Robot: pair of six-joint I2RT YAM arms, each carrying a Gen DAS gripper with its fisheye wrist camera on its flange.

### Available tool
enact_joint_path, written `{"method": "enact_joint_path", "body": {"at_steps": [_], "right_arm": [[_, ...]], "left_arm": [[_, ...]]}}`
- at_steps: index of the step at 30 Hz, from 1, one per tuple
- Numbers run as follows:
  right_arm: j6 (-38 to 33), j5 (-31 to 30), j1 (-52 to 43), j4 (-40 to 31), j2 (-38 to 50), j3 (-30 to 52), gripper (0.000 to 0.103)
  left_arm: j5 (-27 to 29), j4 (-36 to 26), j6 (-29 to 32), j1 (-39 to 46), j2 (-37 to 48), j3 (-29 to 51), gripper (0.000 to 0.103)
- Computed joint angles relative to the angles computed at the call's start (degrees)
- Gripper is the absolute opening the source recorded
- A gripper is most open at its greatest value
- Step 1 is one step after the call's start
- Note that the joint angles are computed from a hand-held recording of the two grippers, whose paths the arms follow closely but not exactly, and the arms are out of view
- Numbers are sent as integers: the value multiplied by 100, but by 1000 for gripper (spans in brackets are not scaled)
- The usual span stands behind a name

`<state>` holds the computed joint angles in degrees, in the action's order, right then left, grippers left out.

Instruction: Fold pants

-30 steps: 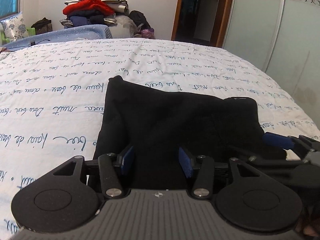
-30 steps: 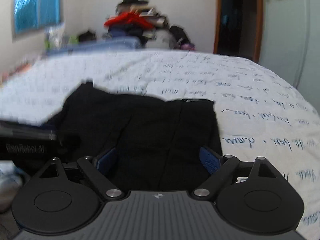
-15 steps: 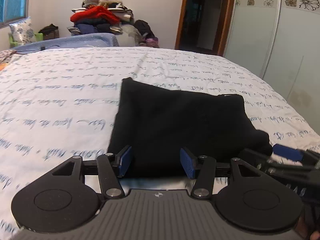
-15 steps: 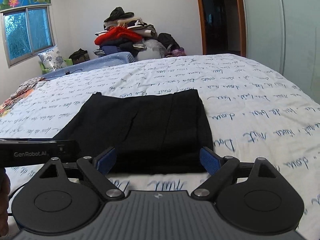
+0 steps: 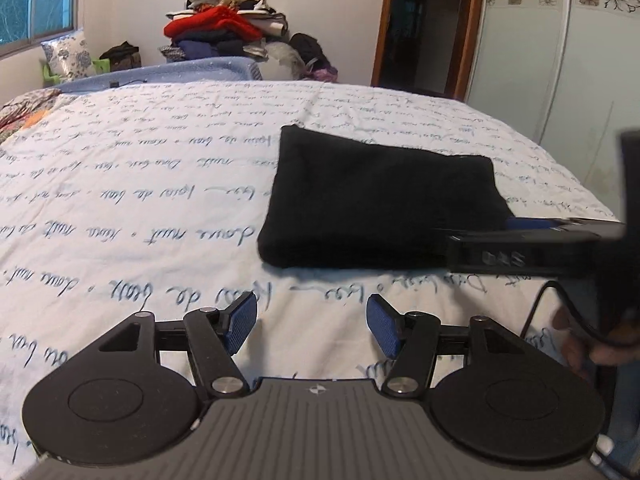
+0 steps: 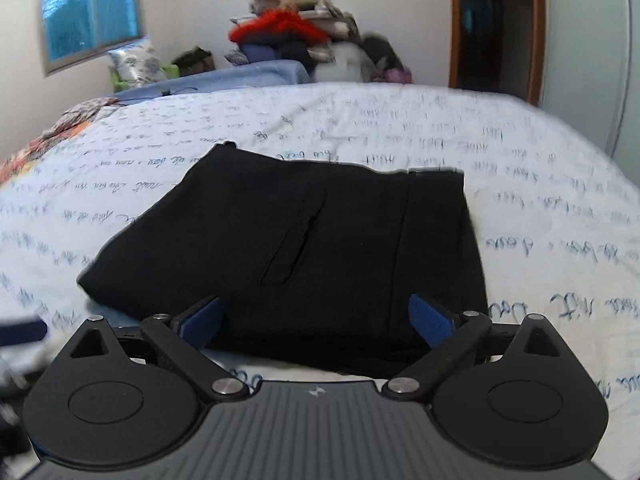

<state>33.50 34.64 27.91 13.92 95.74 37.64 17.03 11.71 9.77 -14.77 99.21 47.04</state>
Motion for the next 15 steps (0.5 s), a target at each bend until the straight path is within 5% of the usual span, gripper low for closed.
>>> {"method": "enact_joint_path", "body": {"at_steps": [5,8,11,13,15], "right_arm": [[1402,913,1040,-1149,-745,-208,100],[2831,2189,2182,-1834,-1111,-406,100],[5255,3193,3221,-3842,-700,101,100],[7062,3275,3618,-5716,-71,800,100],[7820,3049,3850,-6430,200,1076,100]], "left_arm": [[200,27,-80,202,-449,-428,65],[402,14,-225,304,-794,-752,66],[514,166,-318,331,-1159,-1165,67],[465,220,-295,305,-1394,-1384,67],[477,280,-263,316,-1636,-1577,67]]}}
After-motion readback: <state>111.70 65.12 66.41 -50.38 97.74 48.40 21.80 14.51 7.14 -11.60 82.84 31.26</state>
